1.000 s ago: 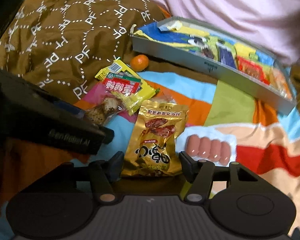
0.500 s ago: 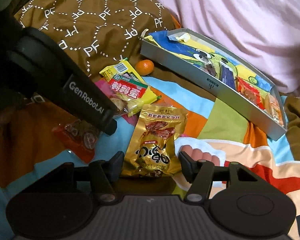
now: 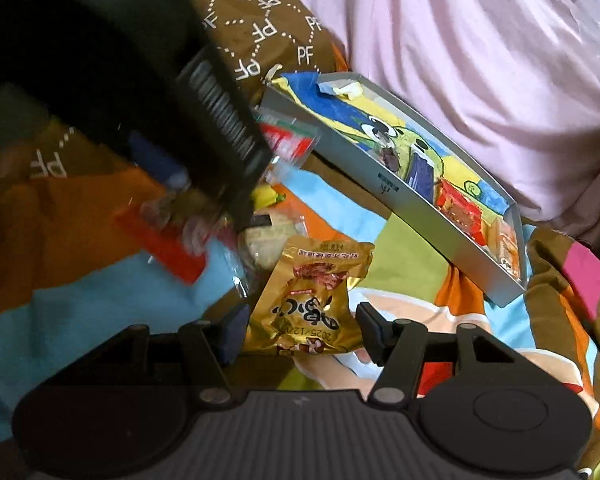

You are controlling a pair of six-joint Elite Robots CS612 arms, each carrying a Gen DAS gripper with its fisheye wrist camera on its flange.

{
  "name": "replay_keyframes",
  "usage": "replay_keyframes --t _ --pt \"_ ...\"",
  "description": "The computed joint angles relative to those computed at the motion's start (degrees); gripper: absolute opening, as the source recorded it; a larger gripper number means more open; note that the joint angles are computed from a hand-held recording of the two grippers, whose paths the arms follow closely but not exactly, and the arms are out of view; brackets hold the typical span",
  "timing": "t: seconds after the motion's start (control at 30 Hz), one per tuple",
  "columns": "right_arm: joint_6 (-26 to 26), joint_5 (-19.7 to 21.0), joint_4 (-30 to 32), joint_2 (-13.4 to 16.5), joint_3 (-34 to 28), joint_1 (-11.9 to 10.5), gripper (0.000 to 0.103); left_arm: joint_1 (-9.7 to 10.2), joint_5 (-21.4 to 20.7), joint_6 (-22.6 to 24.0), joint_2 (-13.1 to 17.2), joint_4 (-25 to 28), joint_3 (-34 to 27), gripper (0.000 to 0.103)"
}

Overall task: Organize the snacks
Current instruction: 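Lift and carry the quail-egg pack and gold bag over the tray with both tools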

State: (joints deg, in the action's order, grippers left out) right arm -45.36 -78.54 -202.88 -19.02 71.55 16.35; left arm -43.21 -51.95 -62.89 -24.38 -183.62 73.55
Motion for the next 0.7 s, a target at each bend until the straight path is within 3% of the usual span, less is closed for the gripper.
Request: replay_keyframes --t 0.37,0.57,0.7 --pt "-6.56 0.47 -11.70 2.12 -2.38 -1.12 0.063 -0.60 4.96 2.16 0.11 -0.14 -2.51 0.046" --pt "-3.70 1.94 -15.19 4.03 -7.67 -1.76 0.063 0.26 7.54 3.10 -0.13 0.95 -4.54 0.046" --pt "1.94 1.75 -15.49 6.21 -13.25 -1.86 0.063 1.24 9.32 2.87 0.29 2.16 -7.25 0.046"
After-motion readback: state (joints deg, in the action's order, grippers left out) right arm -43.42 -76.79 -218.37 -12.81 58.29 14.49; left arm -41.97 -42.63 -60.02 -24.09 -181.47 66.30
